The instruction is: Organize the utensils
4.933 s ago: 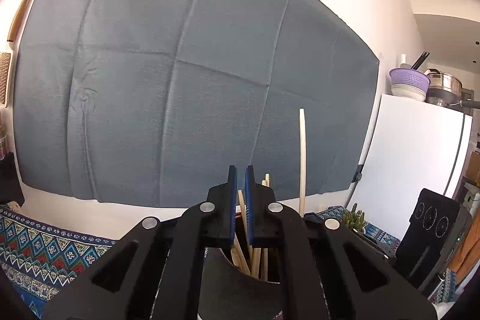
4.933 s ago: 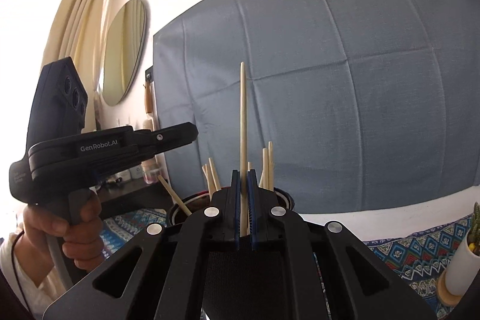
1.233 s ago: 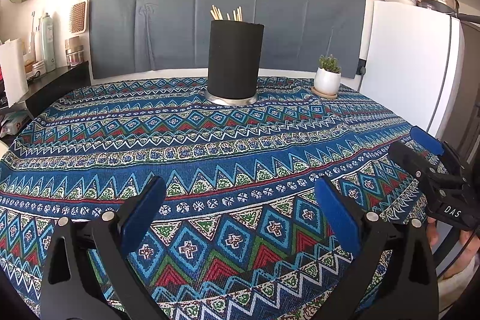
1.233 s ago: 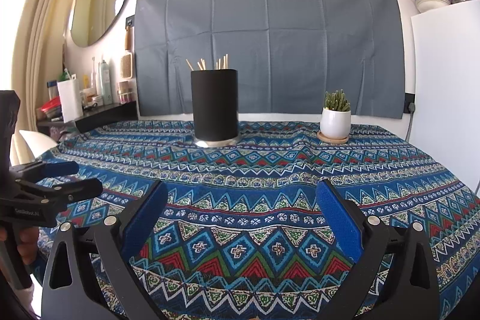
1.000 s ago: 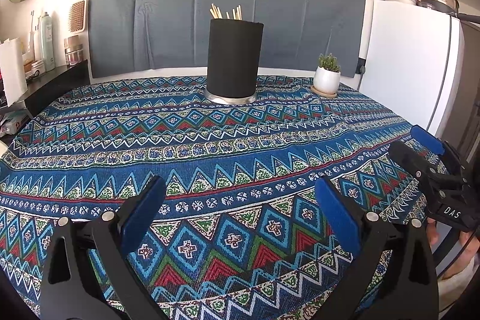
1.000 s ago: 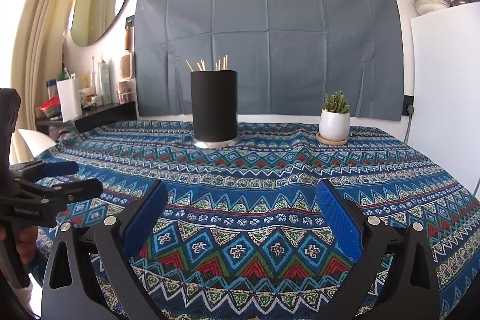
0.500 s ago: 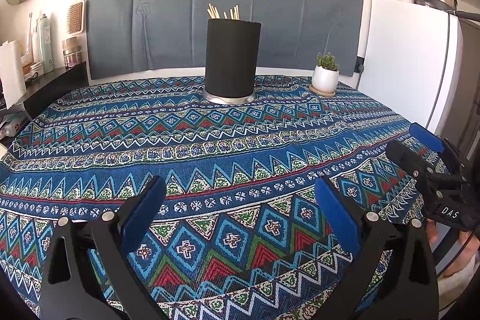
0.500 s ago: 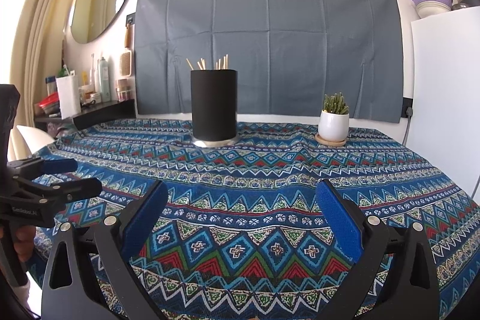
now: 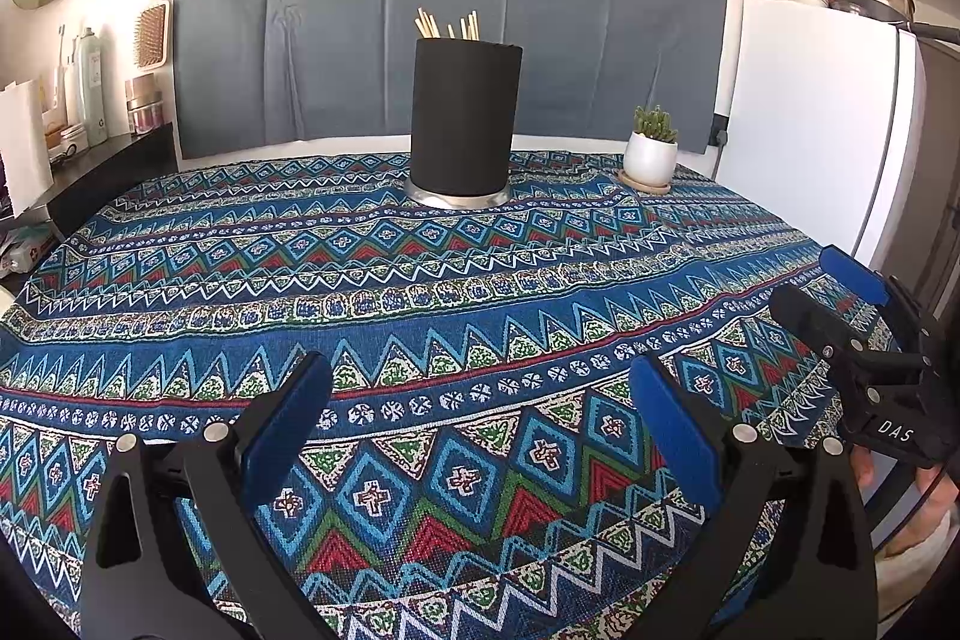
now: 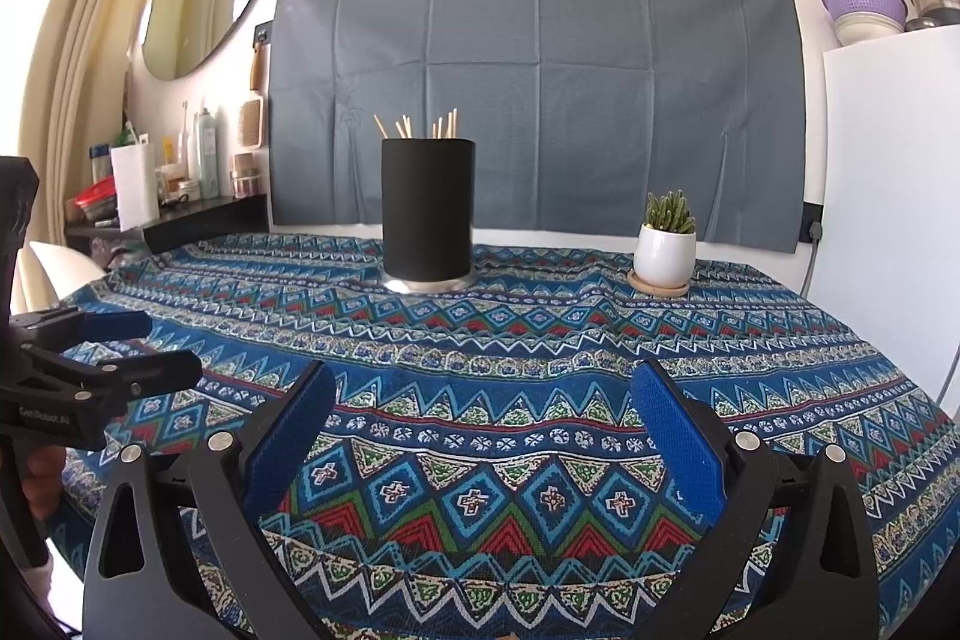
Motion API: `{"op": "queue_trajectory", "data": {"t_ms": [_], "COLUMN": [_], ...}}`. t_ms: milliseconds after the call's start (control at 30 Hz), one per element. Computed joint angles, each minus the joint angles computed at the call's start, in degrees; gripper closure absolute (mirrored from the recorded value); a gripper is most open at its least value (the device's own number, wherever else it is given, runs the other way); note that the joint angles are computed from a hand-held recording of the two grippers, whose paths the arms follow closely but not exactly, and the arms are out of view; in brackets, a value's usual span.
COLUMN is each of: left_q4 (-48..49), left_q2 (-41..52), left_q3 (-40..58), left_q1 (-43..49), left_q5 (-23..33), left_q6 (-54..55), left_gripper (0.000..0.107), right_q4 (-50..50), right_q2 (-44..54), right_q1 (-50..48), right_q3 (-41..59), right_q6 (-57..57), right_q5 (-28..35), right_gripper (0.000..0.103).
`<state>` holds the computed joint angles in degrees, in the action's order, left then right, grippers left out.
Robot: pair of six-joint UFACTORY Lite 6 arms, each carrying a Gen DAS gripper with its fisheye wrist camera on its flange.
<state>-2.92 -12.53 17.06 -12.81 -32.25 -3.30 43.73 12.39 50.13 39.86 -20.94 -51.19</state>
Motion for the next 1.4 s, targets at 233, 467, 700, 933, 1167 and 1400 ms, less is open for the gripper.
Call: {"op": "queue_trajectory", "data": {"t_ms": [233,467,700,933,1167,1400], "left_q4": [-1.86,-1.24,-1.5,-1.08,-0.19,0.61], "left_q2": [-0.5,-0.87,-0.2,0.88,0.98,0.88], "left_q3": [-0.47,-0.71,0.04,0.98,0.87,0.84], "left_q1": [-0.84,-0.66,-0.78,-0.56,-0.28,-0.11], "left_q5": [-0.27,-0.17,0.55,0.82,0.58,0.61], "left_q6": [1.3,0.75,1.28,0.91,0.16,-0.27], "left_gripper": [0.01,0.01,0.01,0.01,0.01,0.01], "right_q4": [0.34,0.17,0.92,0.94,1.69,1.77], "right_q2": [-0.01,0.23,0.29,0.14,0.23,0.28], "right_q1": [-0.1,-0.48,0.24,0.51,0.86,0.85], "right_q3": [0.18,0.49,0.08,-0.22,-0.02,0.03], "right_q6": [-0.12,-0.02,-0.44,-0.55,-1.09,-1.12], "right_q5": [0.48,0.63,-0.71,-1.4,-1.33,-1.3], "right_gripper": [0.008,0.008,0.008,0.008,0.008,0.008]}}
